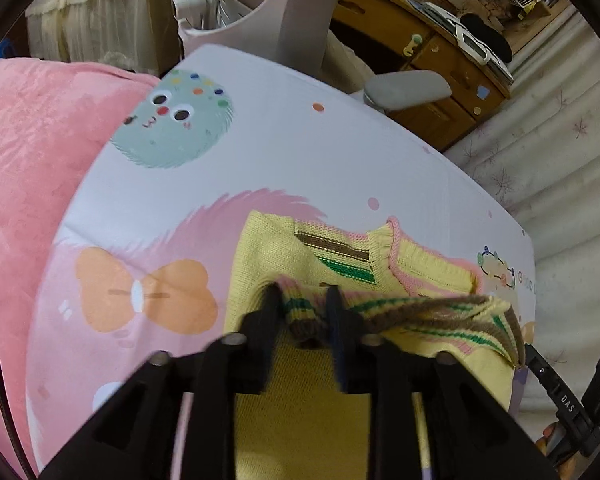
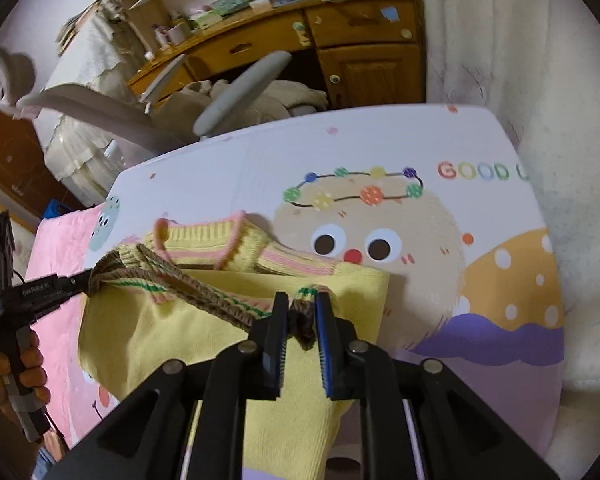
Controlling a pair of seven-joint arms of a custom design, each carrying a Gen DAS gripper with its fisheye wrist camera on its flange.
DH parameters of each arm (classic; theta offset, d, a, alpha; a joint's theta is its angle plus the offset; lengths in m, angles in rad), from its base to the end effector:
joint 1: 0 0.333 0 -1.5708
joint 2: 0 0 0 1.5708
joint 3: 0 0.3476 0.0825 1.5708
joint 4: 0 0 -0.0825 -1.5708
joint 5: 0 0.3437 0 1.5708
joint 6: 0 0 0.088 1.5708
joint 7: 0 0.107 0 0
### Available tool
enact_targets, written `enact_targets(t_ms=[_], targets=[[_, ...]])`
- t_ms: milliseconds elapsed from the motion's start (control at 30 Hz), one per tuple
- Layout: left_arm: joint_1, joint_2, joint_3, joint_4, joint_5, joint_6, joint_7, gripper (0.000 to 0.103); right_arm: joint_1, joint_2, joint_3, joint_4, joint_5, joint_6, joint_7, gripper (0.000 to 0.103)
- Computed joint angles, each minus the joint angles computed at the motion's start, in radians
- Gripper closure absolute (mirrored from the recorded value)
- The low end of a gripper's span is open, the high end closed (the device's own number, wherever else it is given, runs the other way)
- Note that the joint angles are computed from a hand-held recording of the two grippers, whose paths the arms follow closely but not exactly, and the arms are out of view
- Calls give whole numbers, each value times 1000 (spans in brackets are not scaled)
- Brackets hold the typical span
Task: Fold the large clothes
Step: 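Lift the hem with the left tool while the right tool also holds it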
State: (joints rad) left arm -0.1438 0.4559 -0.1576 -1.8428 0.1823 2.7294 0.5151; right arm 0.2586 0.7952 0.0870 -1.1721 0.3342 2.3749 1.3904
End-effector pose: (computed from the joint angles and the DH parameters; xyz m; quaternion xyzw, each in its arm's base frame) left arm 0.6348 -0.1898 0.3844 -0.8709 0.4403 -0.2139 0.0448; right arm 0.7389 0.2439 0.3996 -0.7753 0.5762 -0.0034 0.2588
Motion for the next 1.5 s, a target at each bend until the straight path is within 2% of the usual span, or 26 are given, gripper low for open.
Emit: enact_targets(t_ms=[67, 100, 133, 200, 300, 367, 433, 500, 567, 633, 733, 867, 1100, 1200, 1233, 1267, 1300, 1333, 1367, 1400, 1500], targets=[[42, -1, -41, -19, -43, 42, 55, 64, -10, -34, -7, -48, 58, 28, -17, 82], [54, -6, -52, -32, -58, 65, 76, 56, -24, -35, 15, -53, 39, 35, -9, 79], [53, -17, -49, -45, -59, 78, 84, 45, -29, -53, 17, -79, 50, 55, -15, 74], [34, -40, -24, -59, -35, 74, 84, 35, -37, -94, 20, -138, 70, 104, -27, 69], [39, -71, -21, -94, -9, 115, 131, 35, -39, -131, 21, -198, 83, 162, -55, 66], [30, -76, -4, -104, 30, 141, 162, 35, -15, -139, -4, -216, 46, 184, -55, 66], [22, -69, 10, -96, 74, 142, 203, 36, 11, -126, -31, -202, -4, 172, -34, 66], [35, -53, -1, -85, 80, 154, 251, 36, 24, -102, -38, -172, -39, 144, -22, 66], [46, -34, -8, -76, 79, 174, 293, 39, 32, -76, -38, -139, -58, 137, -19, 66], [70, -8, -34, -58, 60, 178, 349, 54, 43, -52, -43, -110, -79, 137, -12, 66], [89, 30, -59, -19, 33, 155, 423, 67, 52, -1, -43, -34, -98, 103, 2, 66], [84, 61, -58, 19, 20, 135, 488, 68, 71, 56, -55, 54, -134, 57, 18, 66], [91, 94, -64, 52, -22, 101, 560, 68, 84, 104, -75, 126, -181, 16, 48, 66], [70, 95, -42, 52, -14, 105, 555, 70, 74, 119, -65, 146, -176, -4, 54, 68], [49, 94, -19, 56, 0, 99, 536, 82, 72, 120, -62, 144, -172, -1, 56, 72], [22, 92, 10, 63, 23, 84, 509, 86, 67, 114, -54, 128, -164, 11, 50, 84], [9, 90, 24, 68, 40, 70, 496, 88, 69, 112, -55, 126, -165, 10, 50, 91], [-1, 85, 33, 69, 55, 63, 482, 93, 74, 107, -62, 120, -172, 9, 54, 91], [-17, 80, 49, 69, 77, 58, 462, 93, 80, 102, -67, 112, -178, 14, 57, 94], [-52, 70, 85, 67, 121, 51, 422, 94, 88, 87, -74, 87, -189, 32, 57, 94], [-106, 39, 142, 51, 229, 54, 327, 95, 103, 36, -85, 1, -210, 102, 57, 95]])
